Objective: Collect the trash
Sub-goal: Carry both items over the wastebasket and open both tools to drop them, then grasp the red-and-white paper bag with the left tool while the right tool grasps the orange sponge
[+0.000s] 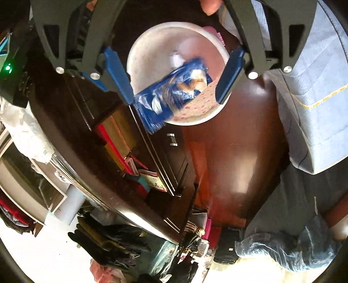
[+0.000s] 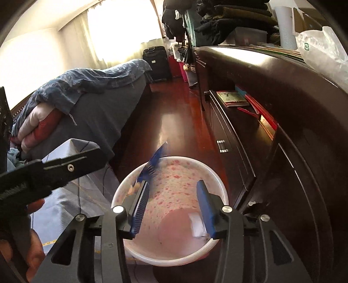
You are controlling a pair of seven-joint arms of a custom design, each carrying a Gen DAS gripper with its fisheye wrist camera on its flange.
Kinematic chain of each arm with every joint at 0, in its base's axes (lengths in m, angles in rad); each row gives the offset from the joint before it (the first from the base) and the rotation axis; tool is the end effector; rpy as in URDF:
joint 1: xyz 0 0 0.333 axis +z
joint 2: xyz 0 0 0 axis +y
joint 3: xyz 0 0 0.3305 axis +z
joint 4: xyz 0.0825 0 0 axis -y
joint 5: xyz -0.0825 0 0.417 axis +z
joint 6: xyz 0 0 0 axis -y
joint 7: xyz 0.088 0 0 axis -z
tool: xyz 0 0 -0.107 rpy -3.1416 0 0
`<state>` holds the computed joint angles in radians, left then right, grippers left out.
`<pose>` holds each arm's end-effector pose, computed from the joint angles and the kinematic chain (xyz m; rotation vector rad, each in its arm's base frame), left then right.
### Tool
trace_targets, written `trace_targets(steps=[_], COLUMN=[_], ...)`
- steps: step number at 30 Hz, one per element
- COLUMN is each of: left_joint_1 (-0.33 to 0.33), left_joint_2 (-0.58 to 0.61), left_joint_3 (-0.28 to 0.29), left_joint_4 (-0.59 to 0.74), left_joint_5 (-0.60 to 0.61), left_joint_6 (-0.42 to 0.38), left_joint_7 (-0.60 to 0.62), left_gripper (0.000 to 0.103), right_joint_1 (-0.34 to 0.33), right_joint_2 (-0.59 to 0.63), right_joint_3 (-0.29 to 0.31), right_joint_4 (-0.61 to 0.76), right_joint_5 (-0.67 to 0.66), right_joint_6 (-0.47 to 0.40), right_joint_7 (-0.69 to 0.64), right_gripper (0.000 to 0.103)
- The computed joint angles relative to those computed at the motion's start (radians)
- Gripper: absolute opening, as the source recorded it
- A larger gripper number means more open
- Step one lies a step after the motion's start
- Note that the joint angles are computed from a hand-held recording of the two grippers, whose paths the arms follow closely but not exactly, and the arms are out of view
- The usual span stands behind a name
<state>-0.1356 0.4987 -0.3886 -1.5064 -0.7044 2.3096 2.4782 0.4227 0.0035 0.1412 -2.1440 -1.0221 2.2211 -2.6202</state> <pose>0.6754 -0.3455 0.4366 0.8370 -2.6042 1.1613 0.5066 0.2881 0.4175 -0.8238 2.3764 -0.8941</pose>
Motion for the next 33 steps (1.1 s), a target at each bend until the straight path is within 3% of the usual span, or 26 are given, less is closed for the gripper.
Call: trace_targets(steps=[12, 17, 24, 27, 33], left_joint_1=[0.055, 0.088, 0.115, 0.133, 0.194], left_joint_2=[-0.086, -0.199, -0.34, -0.366, -0.338], left_joint_3=[0.018, 0.061, 0.147, 0.188, 0.255], left_joint_4=[-0.068, -0.181, -0.334, -0.367, -0.362], left_joint_5=[-0.083, -0.152, -0.18, -0.157, -0.051], left_joint_6=[-0.018, 0.089, 0.275, 0.321, 0.415], left_joint_7=[0.036, 0.093, 0.163, 0.144, -0.005], left_gripper=[0.085, 0.091, 0.096, 0.096, 0.096], right_joint_1=[0.04, 0.078, 0.179, 0.222, 0.287], right_joint_2=[0.014, 0.043, 0.161, 0.226, 0.372], right_joint_3=[0.017, 0.034, 0.038, 0.02, -0.029], right_joint_4=[0.053, 0.131, 0.339, 0.436, 0.637], right_joint_5=[0.037, 0.041, -0.04, -0.062, -0.045], right_joint_6=[-0.077, -0.153, -0.231, -0.205, -0.107], right_joint_7=[-0.044, -0.067, -0.16, -0.221, -0.379], right_gripper=[0.057, 0.069, 0.089, 0.09, 0.09])
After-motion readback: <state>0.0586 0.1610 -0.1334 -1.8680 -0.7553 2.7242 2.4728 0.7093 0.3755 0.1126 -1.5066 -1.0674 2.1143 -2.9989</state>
